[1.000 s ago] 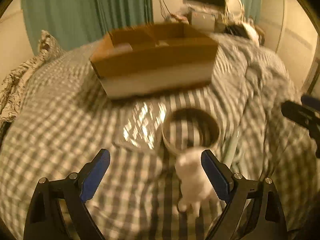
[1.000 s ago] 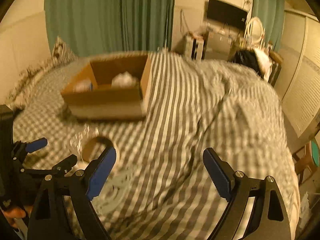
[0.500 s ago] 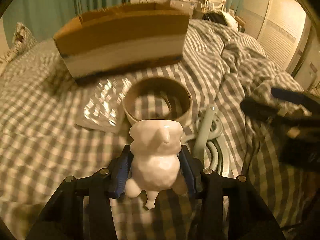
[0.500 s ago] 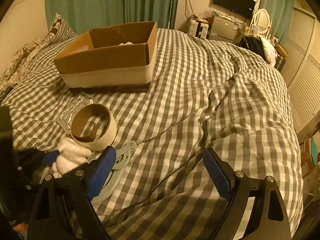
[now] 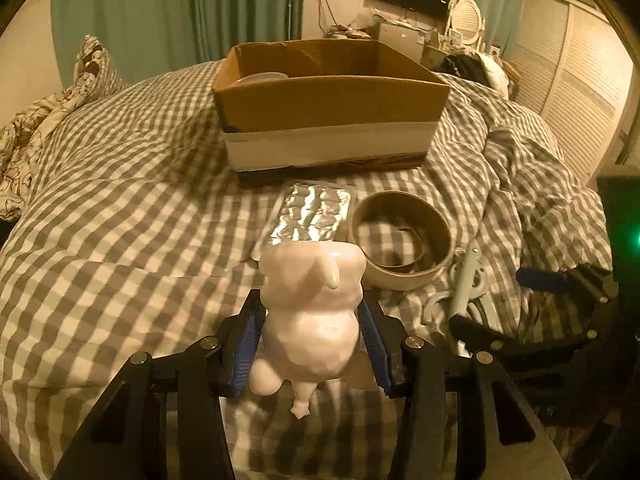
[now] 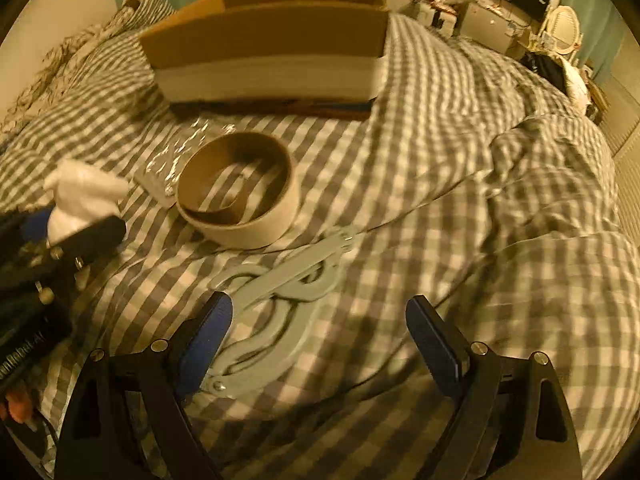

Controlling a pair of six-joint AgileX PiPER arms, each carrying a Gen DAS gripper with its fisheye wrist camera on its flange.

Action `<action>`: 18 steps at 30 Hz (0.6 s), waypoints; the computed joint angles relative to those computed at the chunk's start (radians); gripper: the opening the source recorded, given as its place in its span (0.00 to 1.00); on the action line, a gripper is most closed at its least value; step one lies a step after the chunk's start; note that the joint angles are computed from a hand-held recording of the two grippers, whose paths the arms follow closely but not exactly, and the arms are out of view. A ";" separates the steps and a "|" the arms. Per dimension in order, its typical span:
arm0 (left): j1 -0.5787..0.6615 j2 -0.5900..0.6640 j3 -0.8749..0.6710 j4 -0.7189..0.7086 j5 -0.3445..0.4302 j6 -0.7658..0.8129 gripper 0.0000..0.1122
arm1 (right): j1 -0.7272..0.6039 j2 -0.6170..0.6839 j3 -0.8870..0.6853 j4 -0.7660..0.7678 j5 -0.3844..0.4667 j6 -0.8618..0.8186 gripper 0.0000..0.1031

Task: Organize objects
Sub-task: 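Grasp the white figurine with the left tool, then grasp the light blue plastic clip with the right tool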

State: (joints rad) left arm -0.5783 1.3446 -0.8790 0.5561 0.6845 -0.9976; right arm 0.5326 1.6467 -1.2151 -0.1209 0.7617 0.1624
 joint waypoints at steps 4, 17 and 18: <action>0.015 -0.015 0.012 -0.014 -0.012 0.014 0.43 | 0.016 0.052 -0.027 0.030 0.025 -0.026 0.86; 0.008 -0.058 0.011 0.000 0.007 0.005 0.43 | 0.047 -0.053 0.046 0.003 -0.028 -0.031 0.45; 0.005 -0.061 0.009 0.005 0.012 0.001 0.43 | 0.049 -0.066 0.048 -0.001 -0.029 -0.031 0.44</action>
